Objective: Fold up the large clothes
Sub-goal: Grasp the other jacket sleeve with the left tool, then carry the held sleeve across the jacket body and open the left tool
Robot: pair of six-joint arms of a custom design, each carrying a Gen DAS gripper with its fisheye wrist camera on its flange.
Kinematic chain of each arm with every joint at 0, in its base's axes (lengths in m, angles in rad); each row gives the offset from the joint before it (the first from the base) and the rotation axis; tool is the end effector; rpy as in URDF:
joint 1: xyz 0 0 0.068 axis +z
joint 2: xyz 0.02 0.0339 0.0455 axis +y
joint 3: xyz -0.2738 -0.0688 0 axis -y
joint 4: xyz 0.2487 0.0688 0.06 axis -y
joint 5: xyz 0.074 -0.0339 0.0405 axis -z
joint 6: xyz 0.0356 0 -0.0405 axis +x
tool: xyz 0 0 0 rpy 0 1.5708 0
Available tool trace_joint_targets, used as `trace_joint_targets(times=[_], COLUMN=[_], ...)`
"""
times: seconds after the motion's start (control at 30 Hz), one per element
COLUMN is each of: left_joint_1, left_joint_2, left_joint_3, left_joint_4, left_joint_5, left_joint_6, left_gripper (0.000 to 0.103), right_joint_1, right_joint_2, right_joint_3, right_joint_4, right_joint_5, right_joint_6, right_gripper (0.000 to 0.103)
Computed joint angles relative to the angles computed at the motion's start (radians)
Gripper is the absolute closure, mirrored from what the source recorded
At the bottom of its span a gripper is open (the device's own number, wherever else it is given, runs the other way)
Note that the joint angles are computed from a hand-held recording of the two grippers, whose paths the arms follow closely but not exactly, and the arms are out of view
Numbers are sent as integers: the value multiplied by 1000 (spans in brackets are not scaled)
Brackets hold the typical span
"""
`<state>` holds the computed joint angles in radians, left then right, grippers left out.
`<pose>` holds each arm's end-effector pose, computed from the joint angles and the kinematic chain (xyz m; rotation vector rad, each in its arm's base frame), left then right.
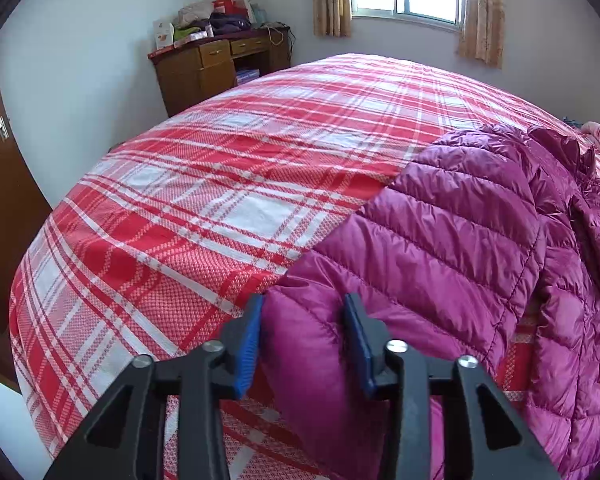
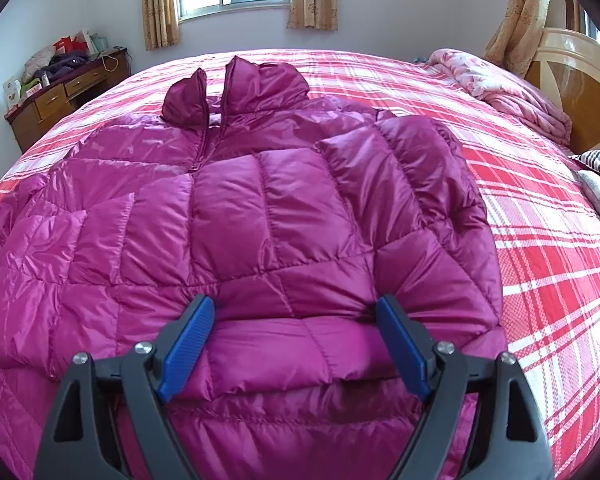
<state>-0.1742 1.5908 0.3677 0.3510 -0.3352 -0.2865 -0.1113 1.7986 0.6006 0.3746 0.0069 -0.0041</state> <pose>0.2343 -0.0293 0.0915 -0.2804 2.3713 0.1943 0.3009 -0.0339 0.0901 0.1316 2.3915 -0.0624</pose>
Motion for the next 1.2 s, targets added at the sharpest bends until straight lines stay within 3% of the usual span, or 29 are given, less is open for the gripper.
trace_joint_targets(times=[0.1,0.17,0.63,1.2], left_joint_1=[-6,-23,-64,-391], left_joint_2=[-36,-64,-199,-117], left_joint_3=[4,16,211,511], left_joint_4=[-15,-28,-177,-271], left_joint_5=[-10,-48,-104,-238], left_joint_6=[24,48,160,253], left_gripper=[87,89,91,92], right_joint_1=[0,-1,-2,-11], right_joint_2=[-1,-2,-3,-12], right_joint_3=[-1,-1,-2,-3], right_joint_4=[0,0,1,1], right_joint_5=[1,0,0,-24], right_joint_6=[1,1,1,9], right_gripper=[17,17,17,14])
